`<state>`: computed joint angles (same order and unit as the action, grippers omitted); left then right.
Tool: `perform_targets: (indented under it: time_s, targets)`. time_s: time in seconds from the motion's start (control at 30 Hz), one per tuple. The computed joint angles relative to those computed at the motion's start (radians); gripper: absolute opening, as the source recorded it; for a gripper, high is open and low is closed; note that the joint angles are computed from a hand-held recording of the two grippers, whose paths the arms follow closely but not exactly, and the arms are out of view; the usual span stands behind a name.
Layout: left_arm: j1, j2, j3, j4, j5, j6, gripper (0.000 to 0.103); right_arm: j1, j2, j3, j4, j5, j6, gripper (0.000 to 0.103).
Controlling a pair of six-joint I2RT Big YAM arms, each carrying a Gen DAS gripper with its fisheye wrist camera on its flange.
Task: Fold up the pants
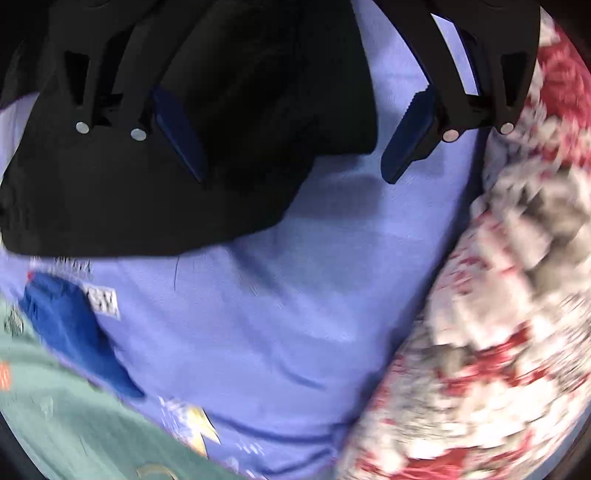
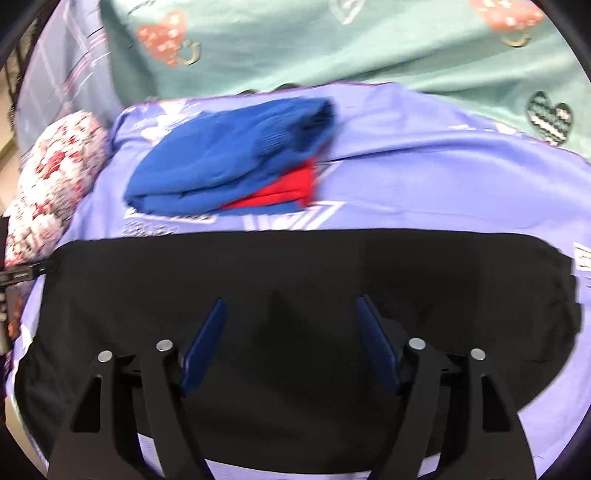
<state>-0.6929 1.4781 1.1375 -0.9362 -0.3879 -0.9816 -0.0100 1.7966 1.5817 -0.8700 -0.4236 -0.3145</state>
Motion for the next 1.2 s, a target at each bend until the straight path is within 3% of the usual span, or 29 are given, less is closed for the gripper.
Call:
perform_targets:
  time_s: [0.13, 0.3, 0.33, 0.37, 0.4, 0.43, 0.57, 0.73, 0.9, 1.0, 1.07, 1.13, 1.17, 1.2]
  targets:
    - [0.010, 0.018, 0.019, 0.009, 0.004, 0.036, 0.096, 0.026, 0.034, 0.041, -0.043, 0.023, -0.068, 0.078]
    - [0.034, 0.035, 0.020, 0.043, 0.070, 0.080, 0.095, 0.059, 0.120, 0.161, -0.109, 0.085, -0.172, 0.087]
    - [0.036, 0.029, 0.010, 0.064, 0.080, 0.078, 0.084, 0.067, 0.143, 0.194, -0.131, 0.096, -0.200, 0.087]
    - [0.037, 0.023, 0.002, 0.081, 0.087, 0.080, 0.056, 0.074, 0.161, 0.219, -0.145, 0.113, -0.222, 0.087]
    - [0.035, 0.019, 0.002, 0.097, 0.091, 0.088, 0.036, 0.084, 0.185, 0.252, -0.161, 0.137, -0.248, 0.087]
    - [0.018, 0.016, 0.014, 0.084, 0.050, 0.076, 0.005, 0.091, 0.197, 0.267, -0.160, 0.153, -0.262, 0.087]
    - [-0.062, 0.002, 0.041, 0.042, -0.089, 0.075, 0.006, 0.109, 0.227, 0.310, -0.166, 0.156, -0.348, 0.087]
    - [-0.141, -0.128, -0.047, 0.138, -0.128, 0.044, 0.006, 0.118, 0.275, 0.377, -0.239, 0.171, -0.458, 0.087]
    - [-0.174, -0.163, -0.076, 0.162, -0.137, 0.023, 0.006, 0.104, 0.348, 0.493, -0.344, 0.117, -0.487, 0.087]
    - [-0.187, -0.181, -0.092, 0.157, -0.144, 0.001, 0.006, 0.112, 0.344, 0.487, -0.335, 0.149, -0.515, 0.085]
    - [-0.195, -0.191, -0.097, 0.154, -0.144, -0.020, 0.006, 0.115, 0.349, 0.503, -0.360, 0.154, -0.510, 0.071]
    - [-0.194, -0.201, -0.103, 0.154, -0.140, -0.030, 0.006, 0.114, 0.348, 0.520, -0.396, 0.143, -0.532, 0.034]
    - [-0.190, -0.202, -0.103, 0.156, -0.138, -0.030, 0.006, 0.109, 0.349, 0.529, -0.409, 0.141, -0.530, 0.023]
    - [-0.186, -0.205, -0.106, 0.160, -0.134, -0.029, 0.006, 0.100, 0.368, 0.574, -0.472, 0.121, -0.516, 0.007]
